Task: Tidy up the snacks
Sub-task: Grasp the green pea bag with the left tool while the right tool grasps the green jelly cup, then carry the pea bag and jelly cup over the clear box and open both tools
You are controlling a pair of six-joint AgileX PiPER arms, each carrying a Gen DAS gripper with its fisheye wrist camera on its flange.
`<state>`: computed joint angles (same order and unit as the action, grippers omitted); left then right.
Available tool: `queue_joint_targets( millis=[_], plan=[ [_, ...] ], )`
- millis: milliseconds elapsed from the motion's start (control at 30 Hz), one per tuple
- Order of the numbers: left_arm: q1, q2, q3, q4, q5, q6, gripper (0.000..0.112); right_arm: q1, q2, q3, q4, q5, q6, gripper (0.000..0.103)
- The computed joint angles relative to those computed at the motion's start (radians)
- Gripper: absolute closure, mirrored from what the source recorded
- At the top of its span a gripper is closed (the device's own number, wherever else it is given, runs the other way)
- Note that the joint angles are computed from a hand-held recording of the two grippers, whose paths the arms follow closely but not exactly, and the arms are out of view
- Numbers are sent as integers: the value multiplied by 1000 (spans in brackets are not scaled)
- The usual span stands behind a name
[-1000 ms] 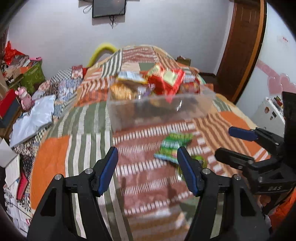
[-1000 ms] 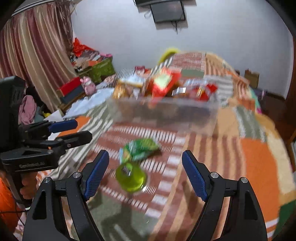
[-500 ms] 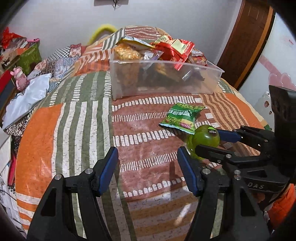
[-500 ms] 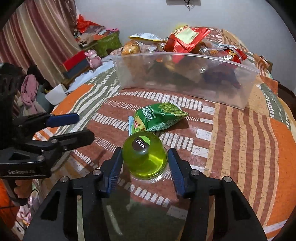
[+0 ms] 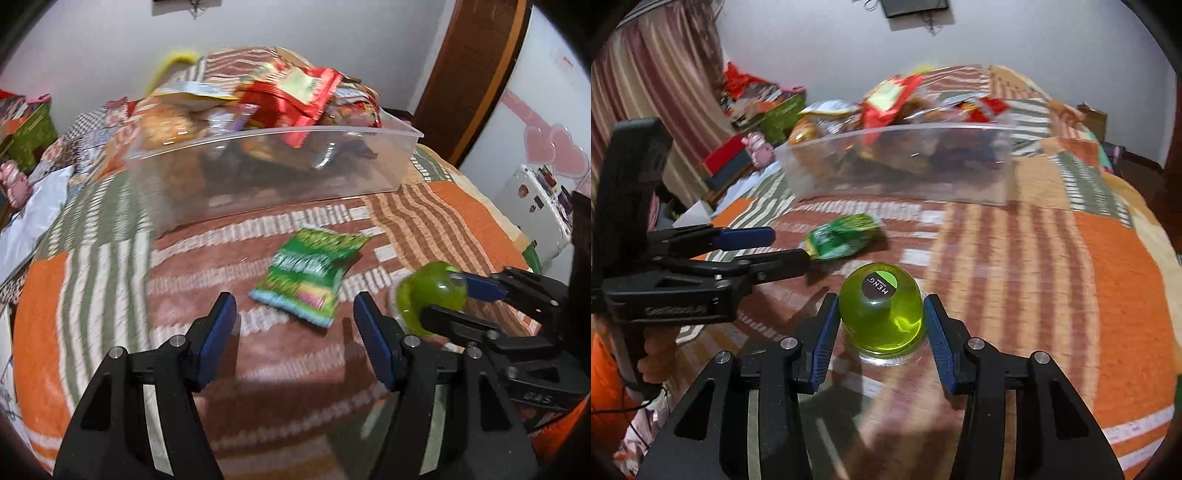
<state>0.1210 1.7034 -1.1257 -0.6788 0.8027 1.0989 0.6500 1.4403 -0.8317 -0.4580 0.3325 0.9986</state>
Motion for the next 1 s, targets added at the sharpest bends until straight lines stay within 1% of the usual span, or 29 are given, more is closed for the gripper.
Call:
queue_joint_targets(
  millis=[67, 133, 200, 233, 267, 467, 500, 633, 867, 1000],
  plan=[
    [-43, 33, -25, 31, -28, -42, 47, -6, -24, 18, -26, 3, 32, 60],
    [-75, 64, -47, 60, -50, -72, 47, -27, -52, 40, -13, -5, 25, 60],
    [-108, 95, -65, 93, -82, -105, 50, -50, -71, 55, 2, -10, 8, 60],
    [-115, 98, -63, 84, -98, -93, 55, -56, -75, 58, 0, -12, 10, 60],
    [-119, 103, -65, 77, -106, -80, 58, -61, -77, 58, -1, -12, 9, 60],
    [-123, 97, -52, 47, -136, -54, 65, -92, -80, 44, 17, -25, -27, 60],
    [-122, 90, -51, 59, -136, -81, 66, -94, -81, 39, 18, -25, -31, 60],
    [-88, 53, -31, -2, -112, -31, 66, -104, -82, 12, 7, -17, -35, 60],
    [-39, 14, -99, -56, -26, -32, 66, -125, -66, -67, -29, 2, -48, 60],
    [-25, 0, -138, -79, -8, -36, 66, -148, -39, -118, -38, -11, -62, 60]
  ],
)
